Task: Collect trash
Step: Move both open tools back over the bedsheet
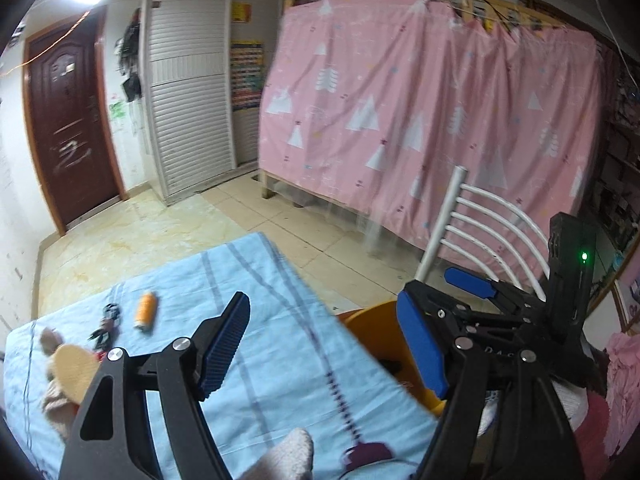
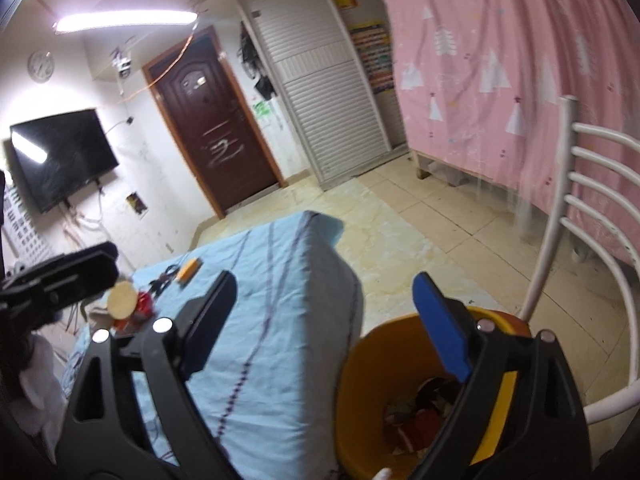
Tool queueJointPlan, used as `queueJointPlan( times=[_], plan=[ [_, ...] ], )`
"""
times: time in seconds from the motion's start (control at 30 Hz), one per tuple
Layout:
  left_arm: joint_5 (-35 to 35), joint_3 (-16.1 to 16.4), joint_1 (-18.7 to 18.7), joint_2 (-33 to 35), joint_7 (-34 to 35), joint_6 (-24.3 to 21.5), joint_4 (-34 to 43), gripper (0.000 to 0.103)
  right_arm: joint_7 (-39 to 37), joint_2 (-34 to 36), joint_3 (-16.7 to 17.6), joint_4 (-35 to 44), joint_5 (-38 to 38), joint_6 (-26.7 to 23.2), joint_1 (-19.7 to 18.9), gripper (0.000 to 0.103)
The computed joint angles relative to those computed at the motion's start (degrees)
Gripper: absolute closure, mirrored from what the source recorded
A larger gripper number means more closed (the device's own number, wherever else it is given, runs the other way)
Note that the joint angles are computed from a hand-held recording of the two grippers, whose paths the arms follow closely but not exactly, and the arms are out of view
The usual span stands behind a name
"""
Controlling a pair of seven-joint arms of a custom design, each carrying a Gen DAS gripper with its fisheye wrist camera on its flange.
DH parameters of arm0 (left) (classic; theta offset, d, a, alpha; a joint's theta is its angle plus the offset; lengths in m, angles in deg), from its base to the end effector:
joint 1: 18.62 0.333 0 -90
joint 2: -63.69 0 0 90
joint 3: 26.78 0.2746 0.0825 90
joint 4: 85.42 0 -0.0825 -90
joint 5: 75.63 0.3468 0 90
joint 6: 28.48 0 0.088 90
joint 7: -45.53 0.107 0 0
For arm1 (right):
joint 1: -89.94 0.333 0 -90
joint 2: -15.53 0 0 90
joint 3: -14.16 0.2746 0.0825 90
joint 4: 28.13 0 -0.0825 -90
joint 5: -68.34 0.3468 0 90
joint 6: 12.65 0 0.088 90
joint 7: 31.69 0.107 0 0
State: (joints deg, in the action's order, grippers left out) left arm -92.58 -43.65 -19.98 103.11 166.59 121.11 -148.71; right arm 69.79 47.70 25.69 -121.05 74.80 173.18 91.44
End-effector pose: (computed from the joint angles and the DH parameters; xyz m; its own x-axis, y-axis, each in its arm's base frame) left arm 0.7152 -0.1468 0.4987 -0.5215 -0.8514 0.0566 -0.5427 0.2797 -0.7920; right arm 0.6732 0.1138 0.4182 0.0254 -0.9310 -0.3640 -0.5234 0.2979 -0.7983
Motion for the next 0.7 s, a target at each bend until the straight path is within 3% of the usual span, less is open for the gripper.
queueJointPlan(
  times=[0.33,0.7],
  plan=[
    [-2.35,0.94,4.72,-2.82,-0.23,2.19,-3.68,0.032,-5.17,6.52,-0.08,13.21,-0.75,-9.54,6.14,0.016],
    [-0.13,4.34,9.03,-3.15,-2.33,3.2,-5.2,0.03,-11.13,14.02,-2.08,27.28,0.93,-20.37,12.68,0.01]
  ],
)
